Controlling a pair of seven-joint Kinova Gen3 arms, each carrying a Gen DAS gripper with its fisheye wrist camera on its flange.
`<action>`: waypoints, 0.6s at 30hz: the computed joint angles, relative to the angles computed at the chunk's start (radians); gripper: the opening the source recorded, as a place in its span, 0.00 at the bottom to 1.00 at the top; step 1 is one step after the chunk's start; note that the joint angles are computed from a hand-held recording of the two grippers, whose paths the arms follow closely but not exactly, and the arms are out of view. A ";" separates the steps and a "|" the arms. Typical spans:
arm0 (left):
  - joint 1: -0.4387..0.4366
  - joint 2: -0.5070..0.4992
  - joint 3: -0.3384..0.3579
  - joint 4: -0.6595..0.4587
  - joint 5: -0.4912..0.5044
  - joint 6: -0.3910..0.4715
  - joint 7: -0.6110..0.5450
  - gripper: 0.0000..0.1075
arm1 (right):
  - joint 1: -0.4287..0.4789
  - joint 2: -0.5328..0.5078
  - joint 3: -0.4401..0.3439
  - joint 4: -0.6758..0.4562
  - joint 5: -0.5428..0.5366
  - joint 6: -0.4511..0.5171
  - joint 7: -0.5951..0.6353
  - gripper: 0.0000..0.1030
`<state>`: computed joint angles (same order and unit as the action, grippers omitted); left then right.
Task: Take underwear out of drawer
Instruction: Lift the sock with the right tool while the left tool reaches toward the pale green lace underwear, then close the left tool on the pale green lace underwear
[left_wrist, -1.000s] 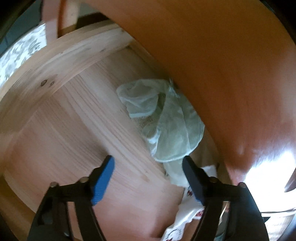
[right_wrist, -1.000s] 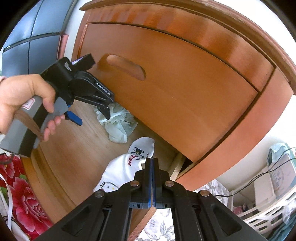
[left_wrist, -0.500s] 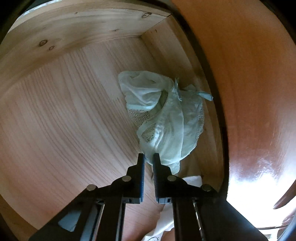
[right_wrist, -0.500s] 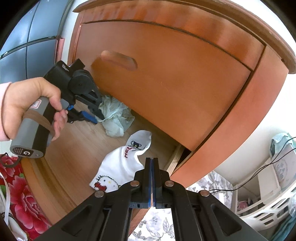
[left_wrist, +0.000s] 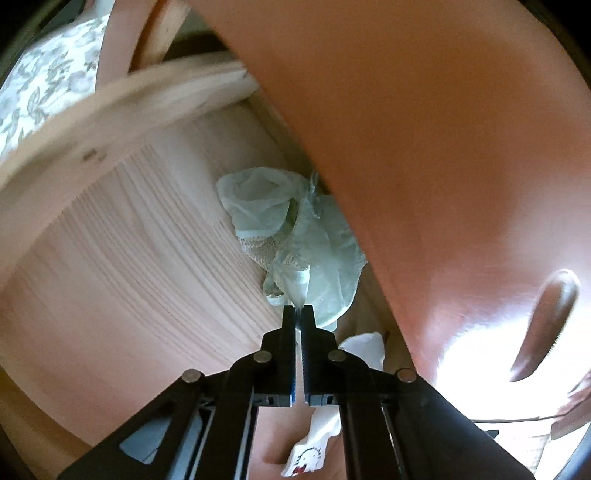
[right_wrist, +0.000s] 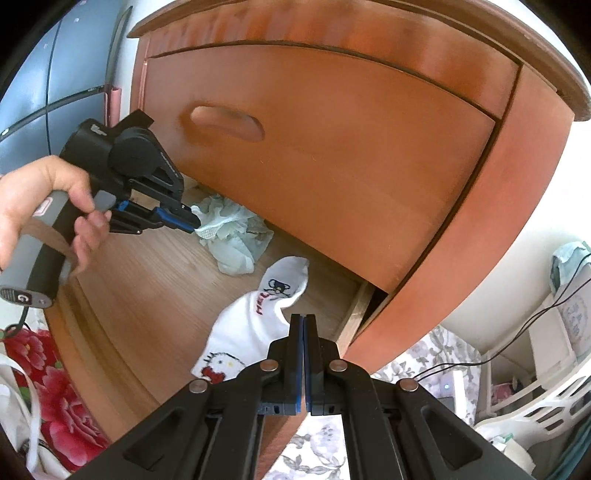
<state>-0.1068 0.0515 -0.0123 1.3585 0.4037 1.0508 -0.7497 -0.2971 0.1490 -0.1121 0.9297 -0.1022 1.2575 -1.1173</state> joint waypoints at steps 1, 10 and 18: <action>-0.003 -0.002 -0.001 -0.002 0.005 0.006 -0.014 0.01 | -0.003 0.007 -0.001 -0.017 -0.001 0.016 -0.009 0.00; -0.068 -0.007 -0.029 -0.066 0.070 0.166 -0.271 0.01 | -0.019 0.154 -0.003 -0.283 -0.064 0.272 -0.090 0.00; -0.129 -0.033 -0.074 -0.100 0.141 0.306 -0.488 0.01 | -0.068 0.301 0.016 -0.521 -0.049 0.463 -0.174 0.03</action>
